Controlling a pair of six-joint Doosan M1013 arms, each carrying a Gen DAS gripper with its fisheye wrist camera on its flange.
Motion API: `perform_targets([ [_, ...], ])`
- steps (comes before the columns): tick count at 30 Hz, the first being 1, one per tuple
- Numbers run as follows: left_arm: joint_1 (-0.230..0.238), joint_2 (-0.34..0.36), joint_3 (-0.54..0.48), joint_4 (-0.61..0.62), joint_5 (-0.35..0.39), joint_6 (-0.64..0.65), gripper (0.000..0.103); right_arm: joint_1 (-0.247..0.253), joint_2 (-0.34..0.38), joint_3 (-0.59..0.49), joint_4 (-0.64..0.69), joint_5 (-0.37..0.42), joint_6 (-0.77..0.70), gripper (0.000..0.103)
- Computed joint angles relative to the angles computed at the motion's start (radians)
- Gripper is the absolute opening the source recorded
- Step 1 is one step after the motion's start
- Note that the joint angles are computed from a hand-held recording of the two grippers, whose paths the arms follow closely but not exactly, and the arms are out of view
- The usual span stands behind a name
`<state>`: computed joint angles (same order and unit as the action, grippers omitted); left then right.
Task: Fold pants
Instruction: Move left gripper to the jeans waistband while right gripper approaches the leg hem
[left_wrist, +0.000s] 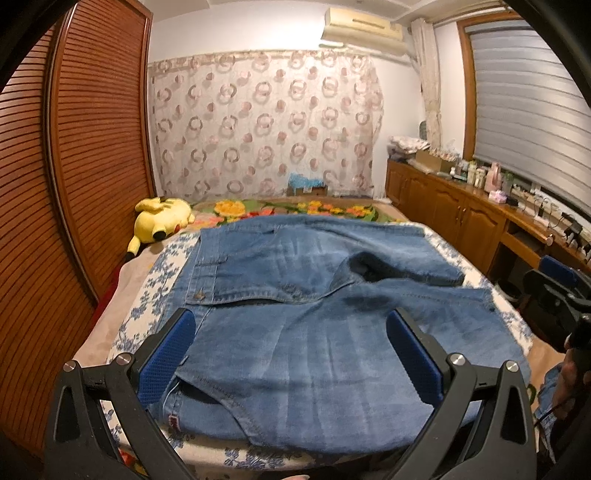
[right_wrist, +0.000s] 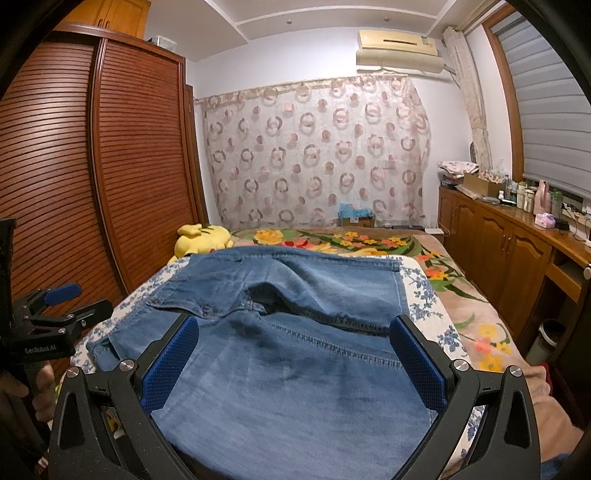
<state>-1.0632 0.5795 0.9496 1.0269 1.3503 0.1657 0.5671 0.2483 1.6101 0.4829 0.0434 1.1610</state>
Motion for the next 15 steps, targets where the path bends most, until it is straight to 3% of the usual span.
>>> perform_targets([
  [3,0.008,-0.009,0.028,-0.019,-0.008,-0.016,0.103,-0.005,0.003,-0.006,-0.048,0.026,0.048,0.103],
  [9,0.021,-0.023,0.075,-0.045,-0.007,-0.042,0.103,-0.009,0.009,-0.026,-0.3,0.067,0.3,0.103],
  [15,0.036,-0.047,0.129,-0.076,-0.057,-0.046,0.103,-0.007,0.016,-0.043,-0.424,0.098,0.415,0.103],
])
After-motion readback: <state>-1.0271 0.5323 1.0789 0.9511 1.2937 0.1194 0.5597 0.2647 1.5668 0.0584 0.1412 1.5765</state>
